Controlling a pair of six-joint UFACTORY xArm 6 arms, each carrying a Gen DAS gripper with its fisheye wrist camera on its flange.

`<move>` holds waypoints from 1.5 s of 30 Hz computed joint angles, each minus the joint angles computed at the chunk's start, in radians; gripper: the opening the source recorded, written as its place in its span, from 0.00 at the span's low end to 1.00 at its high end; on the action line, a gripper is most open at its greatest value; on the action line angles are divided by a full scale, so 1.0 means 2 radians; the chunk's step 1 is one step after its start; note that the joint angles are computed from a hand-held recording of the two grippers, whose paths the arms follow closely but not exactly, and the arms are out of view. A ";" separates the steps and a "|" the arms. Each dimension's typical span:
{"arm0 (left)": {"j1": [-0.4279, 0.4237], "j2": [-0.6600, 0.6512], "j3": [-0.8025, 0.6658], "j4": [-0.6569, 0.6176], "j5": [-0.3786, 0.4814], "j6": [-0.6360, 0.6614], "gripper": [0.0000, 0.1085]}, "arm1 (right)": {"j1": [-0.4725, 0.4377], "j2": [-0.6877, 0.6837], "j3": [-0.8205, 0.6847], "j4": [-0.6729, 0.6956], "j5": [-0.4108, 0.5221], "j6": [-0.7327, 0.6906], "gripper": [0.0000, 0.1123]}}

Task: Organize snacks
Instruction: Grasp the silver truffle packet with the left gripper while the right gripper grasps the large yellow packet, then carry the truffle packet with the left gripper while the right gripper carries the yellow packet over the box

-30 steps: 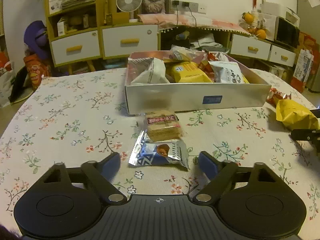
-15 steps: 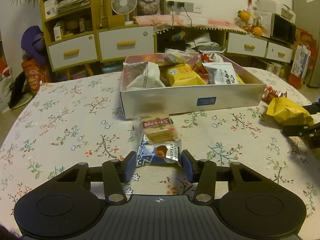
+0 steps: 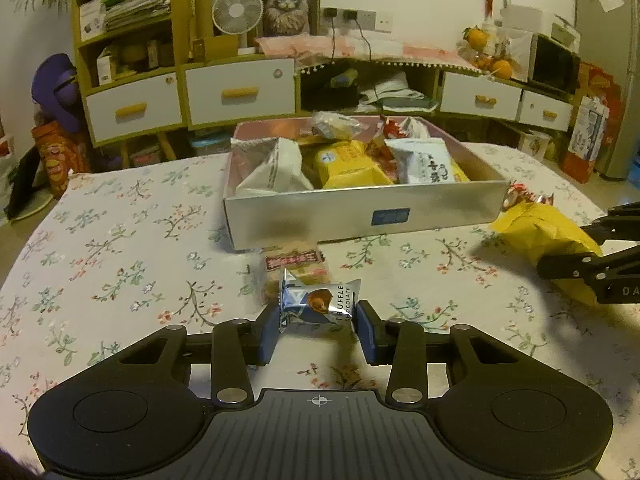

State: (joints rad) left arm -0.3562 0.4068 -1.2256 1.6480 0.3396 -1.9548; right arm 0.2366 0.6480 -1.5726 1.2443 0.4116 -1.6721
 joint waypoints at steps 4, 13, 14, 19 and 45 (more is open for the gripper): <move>-0.002 -0.004 0.000 0.010 -0.002 -0.008 0.34 | 0.003 -0.006 0.004 0.008 0.007 -0.008 0.33; -0.003 -0.007 -0.010 0.024 -0.009 -0.016 0.34 | 0.013 -0.013 0.001 0.024 0.012 -0.005 0.33; -0.004 -0.008 -0.012 0.024 -0.007 -0.016 0.34 | 0.015 -0.013 0.000 0.025 0.011 -0.003 0.33; -0.005 -0.007 -0.025 0.016 0.000 -0.010 0.34 | 0.026 -0.007 -0.018 0.023 0.001 0.027 0.33; 0.054 0.078 -0.171 -0.160 0.002 0.178 0.34 | 0.067 0.065 -0.124 -0.081 -0.053 0.275 0.33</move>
